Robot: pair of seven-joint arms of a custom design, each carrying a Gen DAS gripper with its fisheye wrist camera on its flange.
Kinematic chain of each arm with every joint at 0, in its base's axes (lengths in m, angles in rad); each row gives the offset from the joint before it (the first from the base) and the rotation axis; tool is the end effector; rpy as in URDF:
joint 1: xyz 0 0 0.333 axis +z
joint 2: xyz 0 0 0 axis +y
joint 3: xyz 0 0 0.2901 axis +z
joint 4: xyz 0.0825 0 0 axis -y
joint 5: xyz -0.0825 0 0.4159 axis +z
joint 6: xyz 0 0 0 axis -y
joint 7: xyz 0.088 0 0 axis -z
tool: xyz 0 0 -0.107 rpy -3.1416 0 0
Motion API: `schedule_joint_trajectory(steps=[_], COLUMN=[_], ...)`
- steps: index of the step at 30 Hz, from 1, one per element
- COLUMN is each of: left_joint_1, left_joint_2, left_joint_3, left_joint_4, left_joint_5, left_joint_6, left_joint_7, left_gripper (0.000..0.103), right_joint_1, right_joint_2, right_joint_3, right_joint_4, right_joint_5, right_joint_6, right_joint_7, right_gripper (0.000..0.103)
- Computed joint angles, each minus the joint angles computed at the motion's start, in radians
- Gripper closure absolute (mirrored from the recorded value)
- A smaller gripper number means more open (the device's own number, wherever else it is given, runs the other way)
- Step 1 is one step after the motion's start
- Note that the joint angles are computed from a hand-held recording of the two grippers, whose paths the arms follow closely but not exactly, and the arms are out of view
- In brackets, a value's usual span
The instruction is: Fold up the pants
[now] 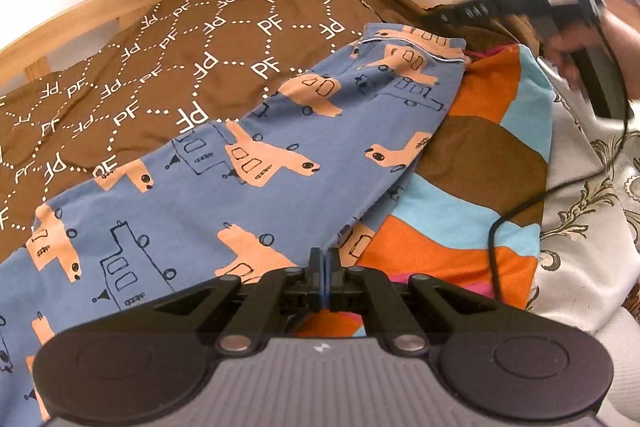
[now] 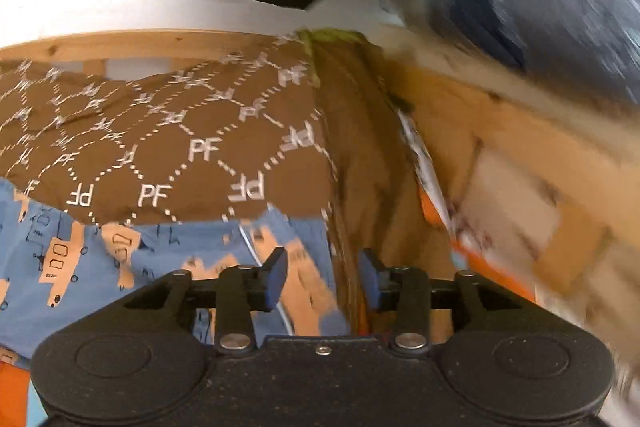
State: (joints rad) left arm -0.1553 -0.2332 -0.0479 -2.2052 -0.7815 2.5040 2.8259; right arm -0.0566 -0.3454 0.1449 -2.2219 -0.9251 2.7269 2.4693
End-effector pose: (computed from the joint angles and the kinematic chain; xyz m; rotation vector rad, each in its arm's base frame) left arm 0.5470 -0.1088 0.4983 -0.8134 2.5102 -0.9908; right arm 0.5306 0.0839 0.5652 -1.5923 1.7448 -1.2070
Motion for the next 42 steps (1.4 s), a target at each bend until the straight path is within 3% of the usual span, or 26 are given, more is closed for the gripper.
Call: schedule_joint_trajectory(steps=[3, 6, 8, 9, 10, 12, 16, 19, 21, 23, 26, 27, 32, 34, 36, 38, 40, 42], left_joint_1=[0.0, 0.001, 0.001, 0.001, 0.001, 0.002, 0.001, 0.003, 0.005, 0.01, 0.024, 0.031, 0.066, 0.077, 0.083, 0.082, 0.082, 0.081], left_joint_2=[0.001, 0.001, 0.001, 0.001, 0.001, 0.002, 0.003, 0.008, 0.012, 0.016, 0.032, 0.039, 0.077, 0.081, 0.084, 0.085, 0.085, 0.088], left_joint_3=[-0.001, 0.0, 0.0, 0.0, -0.001, -0.001, 0.0, -0.001, 0.0, 0.005, 0.016, 0.016, 0.008, -0.012, -0.034, -0.029, -0.018, -0.008], left_joint_4=[0.001, 0.002, 0.001, 0.001, 0.002, 0.002, 0.001, 0.003, 0.009, 0.022, 0.058, 0.07, 0.13, 0.125, 0.114, 0.114, 0.127, 0.142], left_joint_5=[0.003, 0.003, 0.002, 0.002, 0.001, 0.0, -0.011, -0.01, -0.009, -0.017, -0.041, -0.052, -0.095, -0.048, 0.047, 0.062, 0.04, -0.008], left_joint_6=[0.0, -0.004, -0.004, -0.004, -0.004, -0.004, -0.001, -0.002, -0.014, -0.045, -0.113, -0.129, -0.182, -0.142, -0.087, -0.078, -0.084, -0.053], left_joint_7=[-0.003, -0.004, -0.001, -0.001, -0.002, -0.004, -0.011, -0.01, -0.012, -0.025, -0.049, -0.065, -0.172, -0.223, -0.293, -0.299, -0.289, -0.245], left_gripper=[0.103, 0.103, 0.102, 0.102, 0.102, 0.102, 0.102, 0.102, 0.101, 0.096, 0.079, 0.073, 0.062, 0.059, 0.059, 0.058, 0.053, 0.048], right_joint_1=[0.08, 0.124, 0.137, 0.137, 0.136, 0.13, 0.077, 0.075, 0.079, 0.081, 0.079, 0.074, 0.064, 0.042, 0.032, 0.029, 0.032, 0.045], right_joint_2=[0.098, 0.197, 0.251, 0.267, 0.273, 0.26, 0.206, 0.212, 0.227, 0.225, 0.165, 0.139, 0.013, 0.018, 0.032, 0.037, 0.037, 0.045], right_joint_3=[-0.087, -0.126, -0.136, -0.137, -0.135, -0.132, -0.097, -0.095, -0.097, -0.095, -0.094, -0.086, -0.04, -0.002, 0.002, 0.005, 0.016, 0.004], right_joint_4=[0.09, 0.183, 0.237, 0.253, 0.255, 0.237, 0.188, 0.191, 0.195, 0.193, 0.141, 0.119, -0.022, -0.024, -0.012, 0.003, 0.013, 0.022], right_joint_5=[0.217, 0.396, 0.48, 0.488, 0.474, 0.413, 0.104, 0.074, 0.05, -0.01, -0.059, -0.082, -0.097, -0.133, -0.145, -0.172, -0.267, -0.33], right_joint_6=[0.028, 0.008, -0.02, -0.029, -0.024, 0.001, 0.047, 0.014, -0.002, -0.025, 0.007, 0.008, -0.001, -0.072, -0.118, -0.148, -0.134, -0.058], right_joint_7=[-0.267, -0.489, -0.584, -0.591, -0.578, -0.522, -0.232, -0.209, -0.216, -0.173, -0.113, -0.096, -0.158, -0.154, -0.094, -0.026, 0.009, 0.019], right_gripper=[0.052, 0.063, 0.078, 0.082, 0.094, 0.096, 0.097, 0.096, 0.094, 0.084, 0.055, 0.051, 0.048, 0.05, 0.043, 0.038, 0.038, 0.035])
